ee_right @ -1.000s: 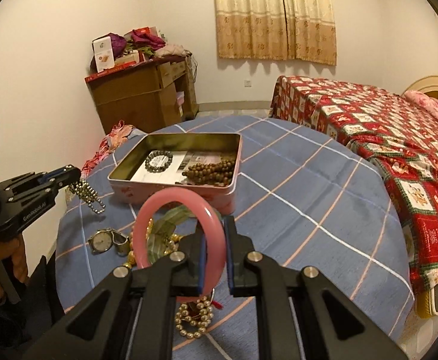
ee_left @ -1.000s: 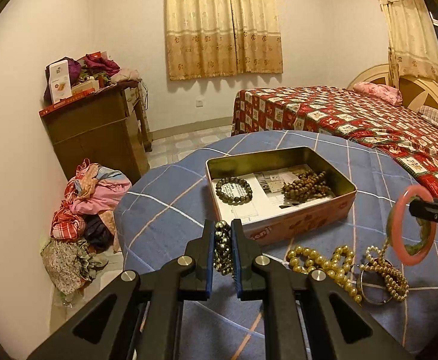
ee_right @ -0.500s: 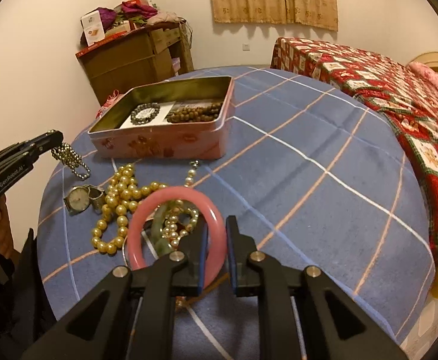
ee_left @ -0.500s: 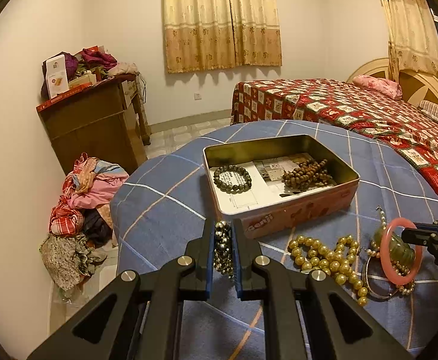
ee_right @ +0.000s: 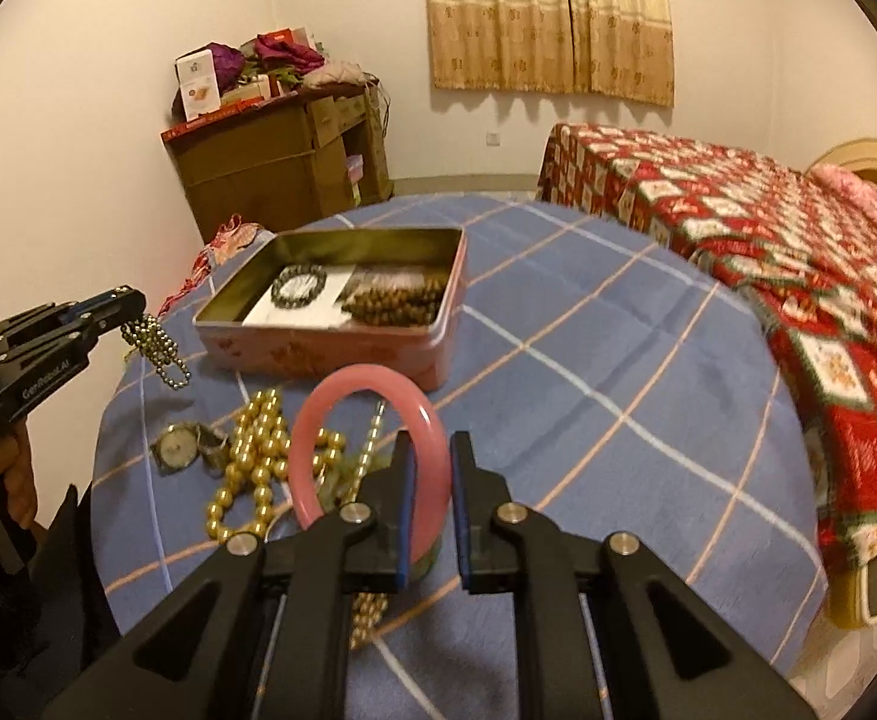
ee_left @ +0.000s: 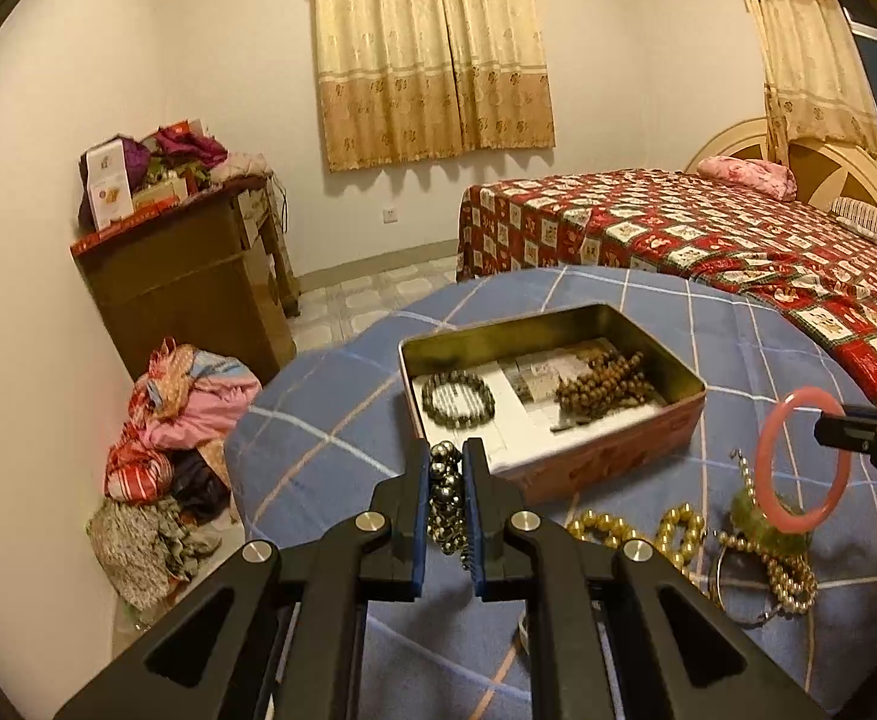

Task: Organize jewelry
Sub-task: 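Carry the pink bangle over the tin with the right gripper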

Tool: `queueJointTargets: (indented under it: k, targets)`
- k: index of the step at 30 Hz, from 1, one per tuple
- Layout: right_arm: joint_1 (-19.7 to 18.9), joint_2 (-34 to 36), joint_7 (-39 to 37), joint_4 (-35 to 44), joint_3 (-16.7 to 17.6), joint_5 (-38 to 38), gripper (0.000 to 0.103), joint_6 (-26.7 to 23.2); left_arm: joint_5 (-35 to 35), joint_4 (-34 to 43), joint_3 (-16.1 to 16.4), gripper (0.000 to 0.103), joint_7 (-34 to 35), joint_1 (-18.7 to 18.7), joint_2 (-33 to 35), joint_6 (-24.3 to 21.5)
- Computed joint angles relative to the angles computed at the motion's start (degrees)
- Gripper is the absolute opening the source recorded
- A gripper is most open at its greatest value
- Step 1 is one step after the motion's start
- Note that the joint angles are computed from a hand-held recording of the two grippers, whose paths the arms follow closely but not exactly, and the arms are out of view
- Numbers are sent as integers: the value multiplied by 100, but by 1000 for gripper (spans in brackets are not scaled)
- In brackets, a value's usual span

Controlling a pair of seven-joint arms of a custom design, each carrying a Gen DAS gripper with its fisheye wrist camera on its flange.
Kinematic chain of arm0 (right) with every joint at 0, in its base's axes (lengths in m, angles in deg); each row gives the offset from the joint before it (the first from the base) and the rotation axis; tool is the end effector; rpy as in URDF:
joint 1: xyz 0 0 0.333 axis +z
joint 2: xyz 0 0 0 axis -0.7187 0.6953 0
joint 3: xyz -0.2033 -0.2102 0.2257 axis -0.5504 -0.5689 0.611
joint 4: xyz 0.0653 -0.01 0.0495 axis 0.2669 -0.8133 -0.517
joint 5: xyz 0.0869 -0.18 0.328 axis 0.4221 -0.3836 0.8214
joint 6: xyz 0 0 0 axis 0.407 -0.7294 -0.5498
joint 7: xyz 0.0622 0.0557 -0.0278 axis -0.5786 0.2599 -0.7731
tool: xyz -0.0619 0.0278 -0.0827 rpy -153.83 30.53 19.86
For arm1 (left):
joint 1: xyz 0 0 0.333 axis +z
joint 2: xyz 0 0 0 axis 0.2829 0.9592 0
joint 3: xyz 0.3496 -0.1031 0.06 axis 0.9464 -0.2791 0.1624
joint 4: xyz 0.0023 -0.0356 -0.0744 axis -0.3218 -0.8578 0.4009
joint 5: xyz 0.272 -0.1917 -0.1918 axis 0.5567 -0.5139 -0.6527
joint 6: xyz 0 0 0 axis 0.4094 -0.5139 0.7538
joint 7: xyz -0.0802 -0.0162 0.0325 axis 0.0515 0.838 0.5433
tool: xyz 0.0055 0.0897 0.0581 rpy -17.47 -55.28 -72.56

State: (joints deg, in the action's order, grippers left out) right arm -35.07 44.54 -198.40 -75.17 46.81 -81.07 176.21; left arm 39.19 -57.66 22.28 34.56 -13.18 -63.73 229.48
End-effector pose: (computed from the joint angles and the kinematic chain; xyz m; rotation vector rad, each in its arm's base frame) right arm 0.4512 0.1945 0.4777 -1.4964 1.8891 -0.7318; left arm 0.5787 -0.3217 0.4999 -1.0469 2.1036 -1.0804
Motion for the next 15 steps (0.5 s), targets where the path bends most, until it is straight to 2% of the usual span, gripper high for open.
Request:
queueJointTargets:
  k: [1,4,5,7,10,15]
  targets:
    - [-11,15,20,68,12,-57,13,-87,7,40,58,10,-1,-57,12,-4]
    - [-21,68,107,226,8,-218,13,-287,15,217,516,10,-19,-496,98,2]
    - [-12,82,96,271,0,-248,13,-359,11,287,792,10,-26,-751,144,13]
    - [26,155,-24,432,-3,-234,13,-582,-15,409,1080,10,-23,-1016,231,-3]
    - [72,250,-142,615,-45,-244,13,-732,-2,596,1309,10,-75,-1199,345,-95]
    - [147,461,-413,921,-118,-204,13,-845,195,941,1447,10,-218,-1271,544,-224]
